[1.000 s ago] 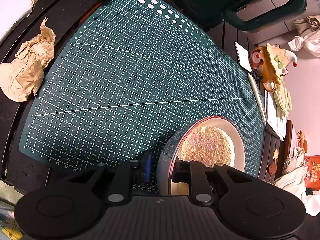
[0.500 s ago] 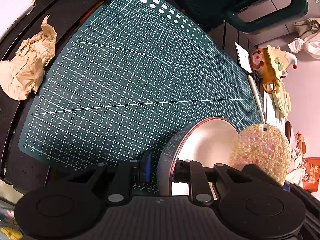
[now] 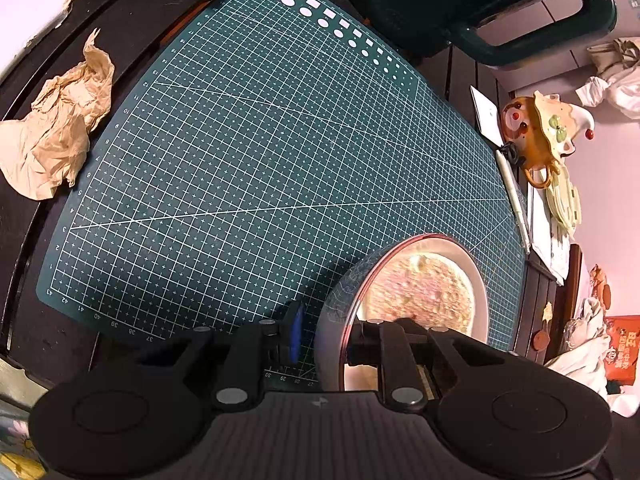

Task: Clean bowl
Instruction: 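Hold the bowl with the left tool while the right tool rubs the sponge around the inner wall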

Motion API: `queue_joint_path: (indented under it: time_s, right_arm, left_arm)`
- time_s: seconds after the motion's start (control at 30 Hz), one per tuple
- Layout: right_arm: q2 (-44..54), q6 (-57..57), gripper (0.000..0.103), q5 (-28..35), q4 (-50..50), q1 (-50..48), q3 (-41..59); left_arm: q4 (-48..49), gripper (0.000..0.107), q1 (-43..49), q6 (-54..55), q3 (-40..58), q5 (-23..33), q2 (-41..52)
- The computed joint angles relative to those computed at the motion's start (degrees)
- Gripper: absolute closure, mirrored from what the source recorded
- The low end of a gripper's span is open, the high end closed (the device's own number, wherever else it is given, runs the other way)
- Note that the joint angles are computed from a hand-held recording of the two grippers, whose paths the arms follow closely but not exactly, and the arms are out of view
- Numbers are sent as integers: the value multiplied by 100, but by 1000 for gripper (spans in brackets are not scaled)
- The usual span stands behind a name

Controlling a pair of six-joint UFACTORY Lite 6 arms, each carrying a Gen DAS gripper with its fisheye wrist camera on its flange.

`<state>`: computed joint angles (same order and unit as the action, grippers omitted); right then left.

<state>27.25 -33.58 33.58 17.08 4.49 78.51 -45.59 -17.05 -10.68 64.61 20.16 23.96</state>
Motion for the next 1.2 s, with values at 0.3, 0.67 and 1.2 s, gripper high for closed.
queue_joint_path:
  time_s: [0.3, 0.67, 1.2]
  right_arm:
    - [-1059, -1176, 92, 175, 1116, -417, -380]
    - [317, -692, 92, 618, 967, -192, 373]
    - [-1041, -923, 91, 226, 872, -382, -356]
  left_arm:
    - [-138, 87, -23, 80, 152, -40, 176]
    - [-351, 87, 8, 245, 86, -39, 142]
    - [-180, 87, 21, 105, 142, 10, 141]
